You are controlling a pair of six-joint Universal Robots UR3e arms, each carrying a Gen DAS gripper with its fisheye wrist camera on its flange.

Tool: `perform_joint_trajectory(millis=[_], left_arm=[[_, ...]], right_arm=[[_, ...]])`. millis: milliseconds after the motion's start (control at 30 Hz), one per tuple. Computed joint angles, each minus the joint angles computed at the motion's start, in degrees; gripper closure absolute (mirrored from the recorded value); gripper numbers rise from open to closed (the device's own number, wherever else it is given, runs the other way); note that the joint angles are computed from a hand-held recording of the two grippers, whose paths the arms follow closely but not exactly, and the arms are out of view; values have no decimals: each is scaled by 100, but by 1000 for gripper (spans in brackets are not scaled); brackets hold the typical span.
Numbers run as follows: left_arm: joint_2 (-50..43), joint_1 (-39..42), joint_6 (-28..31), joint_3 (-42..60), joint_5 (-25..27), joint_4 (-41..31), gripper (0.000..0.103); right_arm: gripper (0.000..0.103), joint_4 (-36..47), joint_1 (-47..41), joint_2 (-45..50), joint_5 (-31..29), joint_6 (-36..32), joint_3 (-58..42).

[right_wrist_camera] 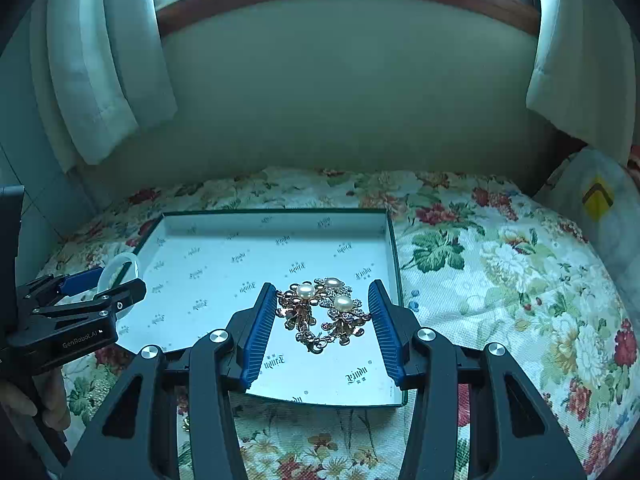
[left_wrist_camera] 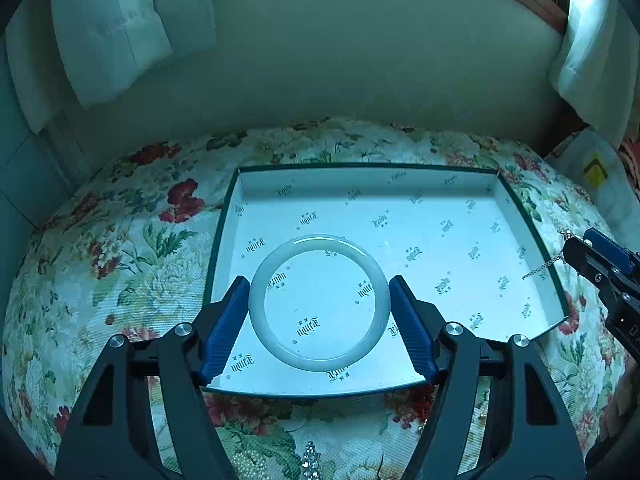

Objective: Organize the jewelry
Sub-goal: 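Lower the bangle into the green box with the left tool while the right tool places the brooch, then grasp the dark red bead string with the right tool while the left tool grasps the black pendant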

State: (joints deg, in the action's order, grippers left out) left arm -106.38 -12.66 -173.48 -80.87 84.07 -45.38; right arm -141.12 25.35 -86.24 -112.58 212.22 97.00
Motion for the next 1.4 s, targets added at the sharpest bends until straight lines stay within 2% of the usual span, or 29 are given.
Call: perform_joint_trajectory(millis=[200, 433, 533, 667, 800, 867, 1100, 1400], left_arm=[[-453, -79, 127, -96, 182, 185, 32], [-663, -22, 90, -174, 217, 208, 32], [-666, -41, 137, -285, 252, 429, 32], [-679, -80, 175, -249, 282, 487, 23], [-584, -57, 216, -256, 227, 363, 19], [-444, -30, 229, -345, 201, 326, 16], [413, 111, 255, -922, 27, 137, 16], [2026, 387, 401, -2302, -112, -280, 16]], right_arm=[[55, -315, -238, 292, 393, -60, 406], [55, -465, -348, 472, 604, -59, 616], [54, -488, -385, 512, 679, -63, 653], [51, -481, -350, 552, 649, -105, 605], [48, -517, -328, 454, 625, -35, 629], [47, -443, -298, 349, 606, 0, 610], [47, 99, 111, -86, 477, 356, 482], [47, 869, 1138, -485, 207, 1281, 455]])
